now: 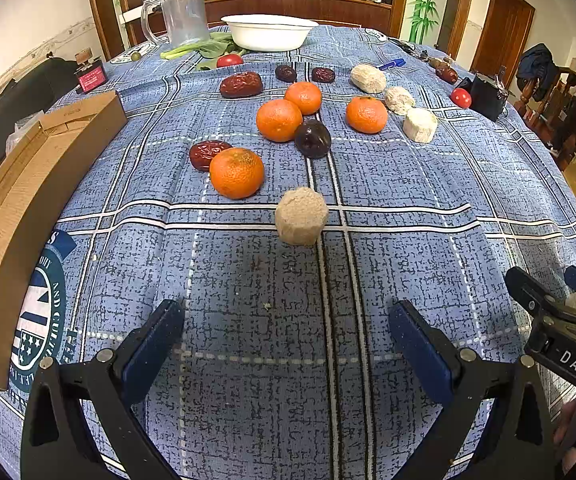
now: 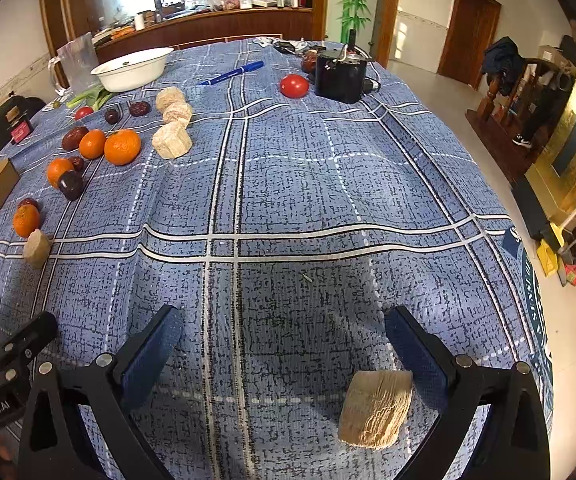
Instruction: Organize fruits
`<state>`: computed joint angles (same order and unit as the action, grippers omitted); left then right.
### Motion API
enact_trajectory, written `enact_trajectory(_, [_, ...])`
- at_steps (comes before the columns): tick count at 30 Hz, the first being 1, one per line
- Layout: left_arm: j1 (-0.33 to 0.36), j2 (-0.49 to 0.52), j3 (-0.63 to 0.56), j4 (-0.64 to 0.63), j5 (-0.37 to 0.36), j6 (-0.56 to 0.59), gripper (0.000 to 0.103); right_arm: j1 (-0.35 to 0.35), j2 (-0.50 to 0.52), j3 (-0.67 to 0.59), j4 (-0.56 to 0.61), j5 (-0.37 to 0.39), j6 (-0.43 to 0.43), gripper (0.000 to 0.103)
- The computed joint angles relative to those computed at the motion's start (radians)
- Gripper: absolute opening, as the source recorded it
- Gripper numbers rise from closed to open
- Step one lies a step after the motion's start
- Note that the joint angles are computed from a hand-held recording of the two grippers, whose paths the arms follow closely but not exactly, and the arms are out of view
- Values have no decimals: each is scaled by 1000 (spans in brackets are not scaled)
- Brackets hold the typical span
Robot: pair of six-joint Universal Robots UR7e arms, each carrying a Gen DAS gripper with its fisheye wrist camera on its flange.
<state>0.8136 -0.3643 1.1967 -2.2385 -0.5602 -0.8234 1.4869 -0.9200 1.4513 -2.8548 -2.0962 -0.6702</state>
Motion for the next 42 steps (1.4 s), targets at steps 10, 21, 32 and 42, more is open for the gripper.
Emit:
enact_trajectory(10, [-1,-80,108,-88,33,15,103,20,-64,52,27,41,112,102])
enact_trajectory(21, [-30,-202,249,-72,135,-24,103,80,-125,133,40,46,189,102])
enact_trajectory(32, [-52,-279,346,-78,218,-114,103,121,-137,221,-120,65,44,102])
enact_trajectory(42, [-81,-256,360,-227,266,20,103,146,-140,265,-237,83,-55,103])
